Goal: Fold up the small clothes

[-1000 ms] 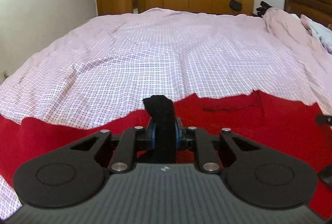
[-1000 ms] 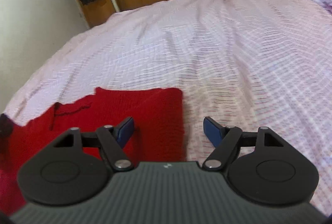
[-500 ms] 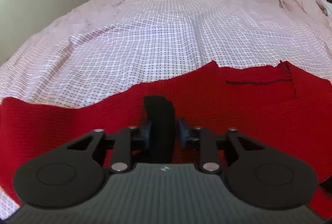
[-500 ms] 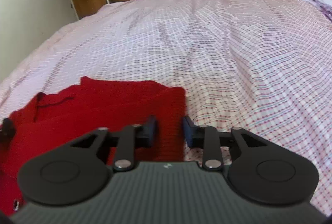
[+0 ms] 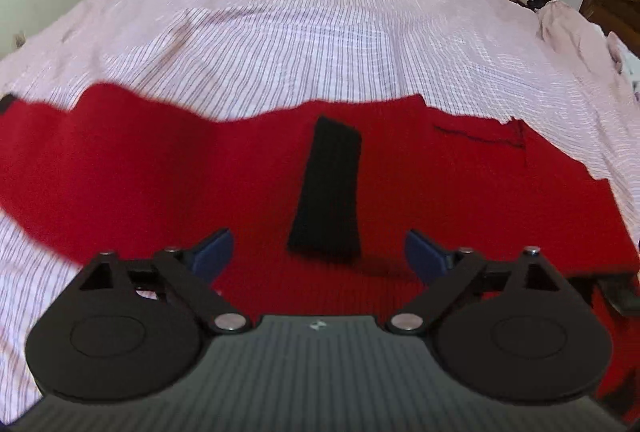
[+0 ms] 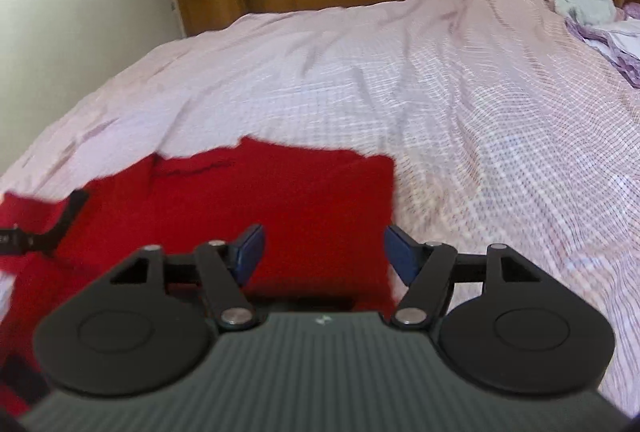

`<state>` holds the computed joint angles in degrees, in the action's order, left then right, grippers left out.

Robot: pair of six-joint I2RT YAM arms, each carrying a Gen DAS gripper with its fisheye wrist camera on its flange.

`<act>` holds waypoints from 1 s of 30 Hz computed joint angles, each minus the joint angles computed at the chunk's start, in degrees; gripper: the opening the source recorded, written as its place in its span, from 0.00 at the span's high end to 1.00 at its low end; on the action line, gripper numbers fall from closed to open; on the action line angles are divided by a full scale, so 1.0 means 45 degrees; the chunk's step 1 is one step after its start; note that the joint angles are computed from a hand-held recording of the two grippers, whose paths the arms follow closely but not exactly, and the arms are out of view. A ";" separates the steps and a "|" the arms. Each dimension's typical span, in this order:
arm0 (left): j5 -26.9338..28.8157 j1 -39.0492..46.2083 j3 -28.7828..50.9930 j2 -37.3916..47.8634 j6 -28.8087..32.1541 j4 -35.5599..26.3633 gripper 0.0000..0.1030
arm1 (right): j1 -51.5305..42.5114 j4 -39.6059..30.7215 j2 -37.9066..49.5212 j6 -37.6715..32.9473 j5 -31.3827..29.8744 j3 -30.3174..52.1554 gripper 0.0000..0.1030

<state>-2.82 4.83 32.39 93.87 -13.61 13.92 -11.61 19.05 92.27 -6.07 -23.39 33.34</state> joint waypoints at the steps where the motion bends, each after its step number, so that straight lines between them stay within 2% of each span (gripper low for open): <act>1: 0.0051 0.0113 -0.0262 -0.0365 0.0066 -0.0186 0.06 | -0.0031 -0.0347 -0.0435 -0.0111 -0.0166 -0.0259 0.34; 4: -0.0110 0.0460 -0.1186 -0.1594 0.0321 -0.0582 0.05 | -0.0165 -0.1377 -0.1603 -0.0396 -0.0636 -0.0956 0.34; 10: -0.0129 0.1713 -0.2647 -0.3579 0.0876 -0.1209 0.04 | -0.0016 -0.2067 -0.3652 -0.1085 -0.0553 -0.2649 0.34; 15: 0.0763 0.3211 -0.3423 -0.4519 0.1361 -0.1941 0.04 | 0.0391 -0.2250 -0.4466 -0.0990 0.0087 -0.3718 0.34; 20: 0.1277 0.4269 -0.3836 -0.4571 0.1758 -0.1977 0.04 | 0.1065 -0.1565 -0.5240 -0.0204 0.1098 -0.5079 0.34; 24: 0.1954 0.5446 -0.3895 -0.3848 0.2169 -0.1550 0.04 | 0.1583 -0.1324 -0.5864 0.0232 0.1761 -0.5699 0.22; 25: 0.2152 0.5721 -0.3934 -0.3663 0.2276 -0.1395 0.04 | 0.1710 -0.1273 -0.5938 0.0383 0.1900 -0.5795 0.22; 30: 0.4235 0.7571 -0.4587 -0.3448 0.3521 -0.0447 0.02 | 0.2835 -0.0779 -0.6320 0.1200 0.3423 -0.6296 0.22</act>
<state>16.24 38.90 11.75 78.35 2.23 11.91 1.15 15.55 63.83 -0.67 -7.99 5.01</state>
